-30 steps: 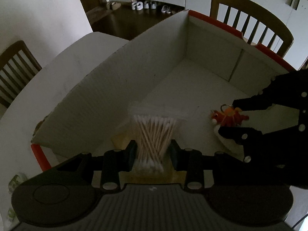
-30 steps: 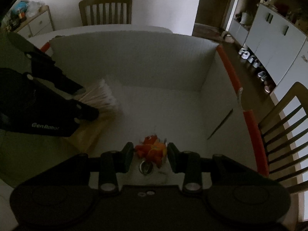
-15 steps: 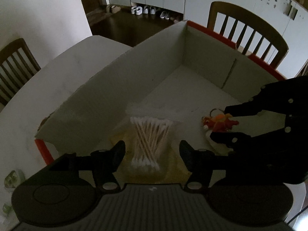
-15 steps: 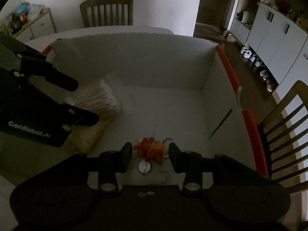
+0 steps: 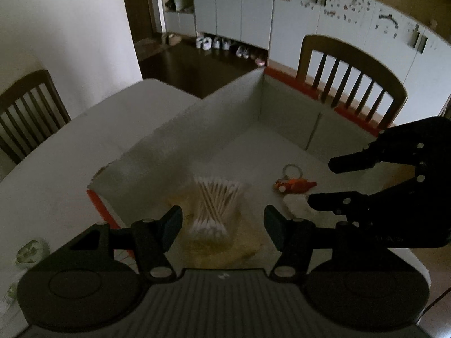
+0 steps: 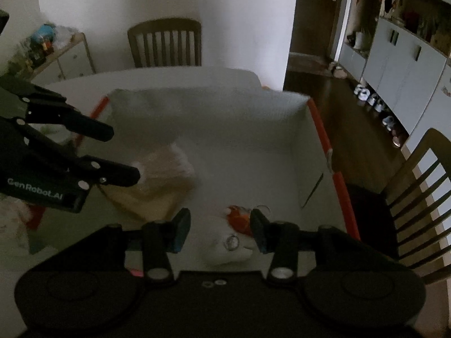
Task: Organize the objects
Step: 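Withdraw both grippers from the shoebox back toward the table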
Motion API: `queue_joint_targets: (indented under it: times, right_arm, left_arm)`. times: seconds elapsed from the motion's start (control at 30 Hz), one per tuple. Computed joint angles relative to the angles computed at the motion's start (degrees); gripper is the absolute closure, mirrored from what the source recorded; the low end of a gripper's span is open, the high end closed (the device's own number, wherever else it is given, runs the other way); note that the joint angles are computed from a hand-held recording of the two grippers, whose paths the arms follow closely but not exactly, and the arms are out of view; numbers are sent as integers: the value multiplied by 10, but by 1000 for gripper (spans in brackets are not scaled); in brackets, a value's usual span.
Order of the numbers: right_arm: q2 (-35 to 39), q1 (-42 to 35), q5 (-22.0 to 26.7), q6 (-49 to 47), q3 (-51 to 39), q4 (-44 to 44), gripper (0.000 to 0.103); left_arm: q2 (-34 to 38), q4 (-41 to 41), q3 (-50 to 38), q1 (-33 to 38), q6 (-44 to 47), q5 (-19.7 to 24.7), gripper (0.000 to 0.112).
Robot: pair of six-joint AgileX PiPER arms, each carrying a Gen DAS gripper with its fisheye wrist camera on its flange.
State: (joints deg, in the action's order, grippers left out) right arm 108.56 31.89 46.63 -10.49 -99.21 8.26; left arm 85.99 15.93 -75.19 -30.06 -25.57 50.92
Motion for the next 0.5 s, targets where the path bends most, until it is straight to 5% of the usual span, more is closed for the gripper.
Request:
queue_joint_targets:
  times: [0.5]
  right_arm:
    - [-94, 70, -8, 90, 46, -32, 54]
  left_arm:
    - [-169, 26, 82, -43, -28, 18, 50]
